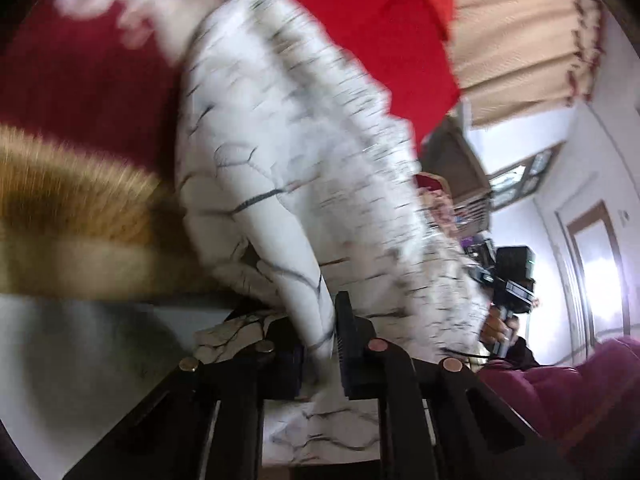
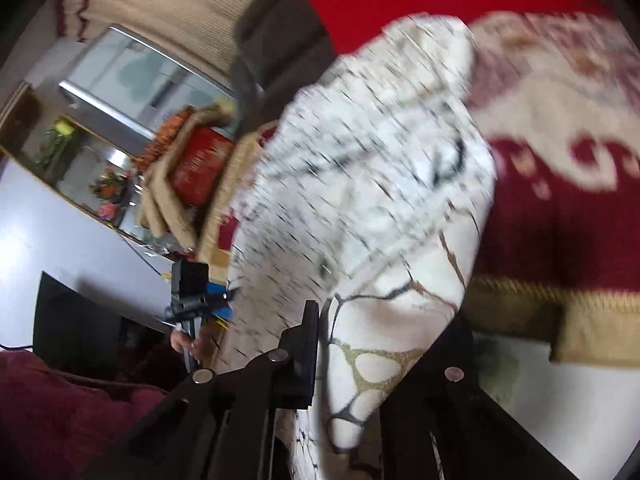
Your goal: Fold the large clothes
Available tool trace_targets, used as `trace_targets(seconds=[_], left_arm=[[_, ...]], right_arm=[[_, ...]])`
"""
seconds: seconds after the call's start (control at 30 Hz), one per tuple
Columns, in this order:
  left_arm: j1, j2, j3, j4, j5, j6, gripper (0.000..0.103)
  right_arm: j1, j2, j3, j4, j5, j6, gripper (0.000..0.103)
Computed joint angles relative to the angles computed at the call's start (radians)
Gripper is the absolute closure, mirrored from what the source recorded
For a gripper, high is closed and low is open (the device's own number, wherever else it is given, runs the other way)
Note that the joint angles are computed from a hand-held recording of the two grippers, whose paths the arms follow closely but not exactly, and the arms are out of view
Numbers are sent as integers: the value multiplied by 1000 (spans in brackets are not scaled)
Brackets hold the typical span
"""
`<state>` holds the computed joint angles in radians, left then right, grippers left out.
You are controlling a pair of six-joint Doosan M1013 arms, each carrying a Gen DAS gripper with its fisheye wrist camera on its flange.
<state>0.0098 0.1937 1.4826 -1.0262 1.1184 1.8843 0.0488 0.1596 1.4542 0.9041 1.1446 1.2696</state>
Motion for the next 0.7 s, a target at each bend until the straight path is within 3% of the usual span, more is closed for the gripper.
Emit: trace_targets(seconds=[0.2, 0.37, 0.43, 0.5, 0.57, 0.63, 0.67, 0.7], left_arm=[[28, -14, -80, -75, -40, 71, 93], [58, 40, -211, -169, -97, 112, 95], [56, 84, -309, -114, -112, 87, 95], [53, 132, -397, -55, -54, 9, 95], [42, 144, -441, 93, -29, -88, 93], [36, 139, -433, 167, 40, -134, 68], [36, 126, -410, 196, 54, -154, 29], [31, 108, -375, 244, 51, -190, 7]], right_arm=[[8, 29, -72, 26, -22, -7, 94], [-4, 85, -158, 82, -79, -28, 95], [-18, 110, -200, 112, -120, -31, 96], [-35, 143, -254, 129, -156, -11, 96], [-33, 185, -340, 27, -133, 61, 96], [-39, 214, -397, -29, -55, 114, 96], [-44, 218, -402, -26, -25, 121, 92], [-46, 216, -399, -43, 5, 132, 92]])
